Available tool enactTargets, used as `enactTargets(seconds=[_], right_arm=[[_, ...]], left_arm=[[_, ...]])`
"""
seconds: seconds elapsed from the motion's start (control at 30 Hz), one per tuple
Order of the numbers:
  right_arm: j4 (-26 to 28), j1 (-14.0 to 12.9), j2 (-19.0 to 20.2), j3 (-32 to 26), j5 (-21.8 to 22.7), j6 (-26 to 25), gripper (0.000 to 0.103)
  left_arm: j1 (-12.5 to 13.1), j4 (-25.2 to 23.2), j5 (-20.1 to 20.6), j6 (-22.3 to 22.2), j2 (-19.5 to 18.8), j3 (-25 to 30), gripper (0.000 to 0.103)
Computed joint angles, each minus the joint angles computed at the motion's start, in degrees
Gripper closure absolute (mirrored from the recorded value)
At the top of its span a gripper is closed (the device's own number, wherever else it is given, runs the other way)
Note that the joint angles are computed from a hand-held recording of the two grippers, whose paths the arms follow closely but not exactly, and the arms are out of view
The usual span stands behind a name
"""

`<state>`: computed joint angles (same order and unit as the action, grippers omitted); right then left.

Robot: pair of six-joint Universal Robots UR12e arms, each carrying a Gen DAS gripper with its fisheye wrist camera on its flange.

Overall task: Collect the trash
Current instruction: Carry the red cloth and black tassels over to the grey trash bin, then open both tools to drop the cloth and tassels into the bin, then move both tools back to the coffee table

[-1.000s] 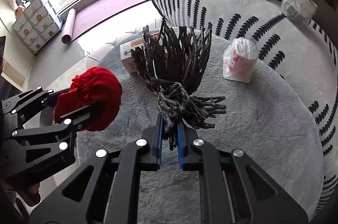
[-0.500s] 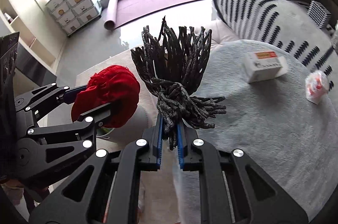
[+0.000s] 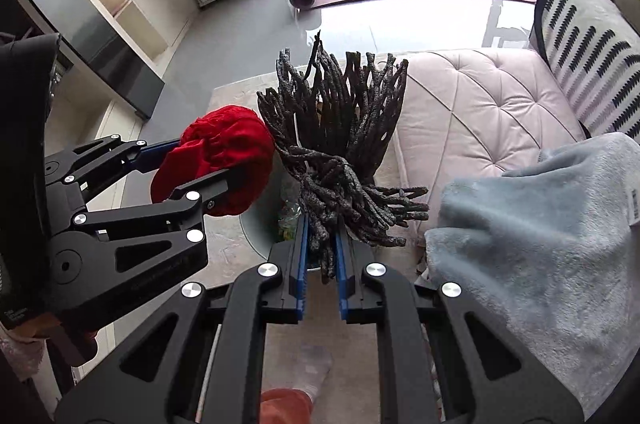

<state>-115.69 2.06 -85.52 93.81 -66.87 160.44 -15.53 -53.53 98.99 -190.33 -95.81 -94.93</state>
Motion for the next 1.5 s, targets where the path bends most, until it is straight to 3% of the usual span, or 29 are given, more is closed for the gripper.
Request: enactTargets(seconds=[0.17, 0.4, 0.73, 0.97, 1.2, 1.5], right_arm=[[0.2, 2.7, 1.9, -0.7, -1.5, 0.7, 0.087], [0.4, 4.7, 3.4, -1.7, -3.8, 1.7, 0.056], [-1.2, 3.1, 2.1, -1.9, -4.5, 3.5, 0.054], [-4.9, -1.6, -0.3, -1.1, -6.7, 9.8, 0.054], [-7.5, -9.6, -2.6, -0.1, -9.8, 14.8, 0.054], [-7.4, -20.0, -3.9, 0.8, -13.6, 17.7, 0.054]], left_arm=[[2.3, 1.2, -1.0, -0.4, 0.7, -2.3, 0.045], [3.1, 1.8, 0.6, 0.6, -0.4, -2.7, 0.037], [2.2, 1.0, 0.0, 4.3, -0.4, -0.3, 0.036], [-1.1, 1.4, -2.5, 10.5, -4.9, 6.7, 0.036], [-6.5, 0.9, -5.7, 16.9, -12.3, 17.6, 0.036], [-13.1, -4.2, -11.3, 22.3, -23.2, 33.1, 0.036]])
